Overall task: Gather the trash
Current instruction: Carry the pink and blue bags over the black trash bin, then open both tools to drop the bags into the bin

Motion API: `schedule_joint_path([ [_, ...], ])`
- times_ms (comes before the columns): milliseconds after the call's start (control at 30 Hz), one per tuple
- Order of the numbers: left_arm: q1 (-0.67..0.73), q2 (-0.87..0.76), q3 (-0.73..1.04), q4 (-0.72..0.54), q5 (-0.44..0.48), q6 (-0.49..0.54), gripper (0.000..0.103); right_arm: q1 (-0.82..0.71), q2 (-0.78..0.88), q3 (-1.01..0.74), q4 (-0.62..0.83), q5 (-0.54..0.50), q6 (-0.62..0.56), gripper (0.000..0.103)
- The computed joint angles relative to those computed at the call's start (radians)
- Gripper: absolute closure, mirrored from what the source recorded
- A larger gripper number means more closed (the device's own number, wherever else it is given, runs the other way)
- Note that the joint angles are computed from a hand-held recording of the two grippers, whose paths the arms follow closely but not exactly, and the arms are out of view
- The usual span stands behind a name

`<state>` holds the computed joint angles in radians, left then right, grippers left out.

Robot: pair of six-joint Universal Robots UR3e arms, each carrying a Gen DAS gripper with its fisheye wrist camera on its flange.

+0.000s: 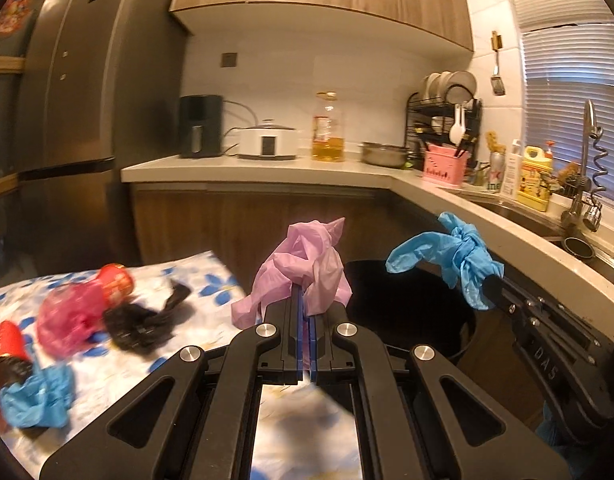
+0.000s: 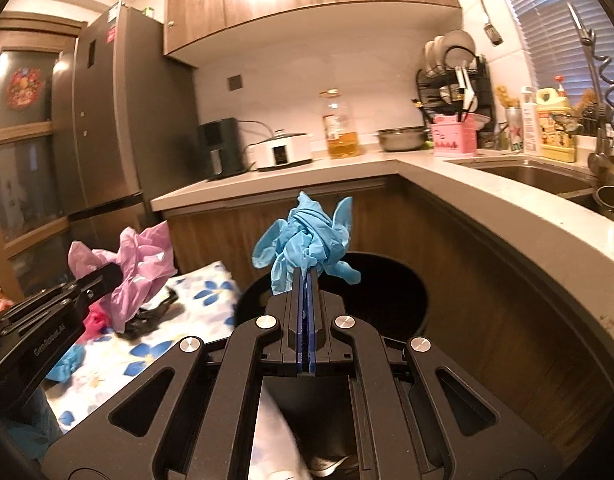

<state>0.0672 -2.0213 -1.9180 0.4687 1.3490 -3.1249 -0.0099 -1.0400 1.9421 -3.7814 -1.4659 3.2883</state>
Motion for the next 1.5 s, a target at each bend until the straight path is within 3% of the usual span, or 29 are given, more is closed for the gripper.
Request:
schedule_joint_path([
  [167, -0.031, -0.092, 0.122, -0.033, -0.055, -0.012, 0.101, -0.024, 0.021, -0.018, 0.005, 0.006, -0.012, 0.101],
  [400, -0.078, -0.178, 0.241, -0.074, -0.063, 0.012, 0.101, -0.050, 0.042, -0.052, 0.042, 0.018, -0.016, 0.101],
  [800, -0.078, -0.245, 0.332, -0.150, -0.098, 0.025, 0.100, -0.066, 0.083, -0.121, 0.105, 0.033, -0.014, 0.101],
  [867, -0.080, -0.252, 0.340, -0.155, -0.093, 0.030, 0.096, -0.069, 0.093, -0.137, 0.121, 0.036, -0.015, 0.100],
  [1000, -0.075, -0.262, 0.337, -0.142, -0.109, 0.035, 0.068, -0.068, 0.108, -0.157, 0.145, 0.038, -0.020, 0.100],
  [1200, -0.047, -0.248, 0.295, -0.105, -0.116, 0.003, 0.047, -0.071, 0.122, -0.178, 0.176, 0.033, -0.020, 0.095],
  [1400, -0.020, -0.214, 0.199, -0.038, -0.067, -0.014, 0.027, -0.063, 0.127, -0.161, 0.162, 0.019, -0.015, 0.066],
  [1500, -0.018, -0.197, 0.138, 0.020, -0.011, -0.016, 0.021, -0.052, 0.123, -0.145, 0.151, 0.006, -0.021, 0.053],
])
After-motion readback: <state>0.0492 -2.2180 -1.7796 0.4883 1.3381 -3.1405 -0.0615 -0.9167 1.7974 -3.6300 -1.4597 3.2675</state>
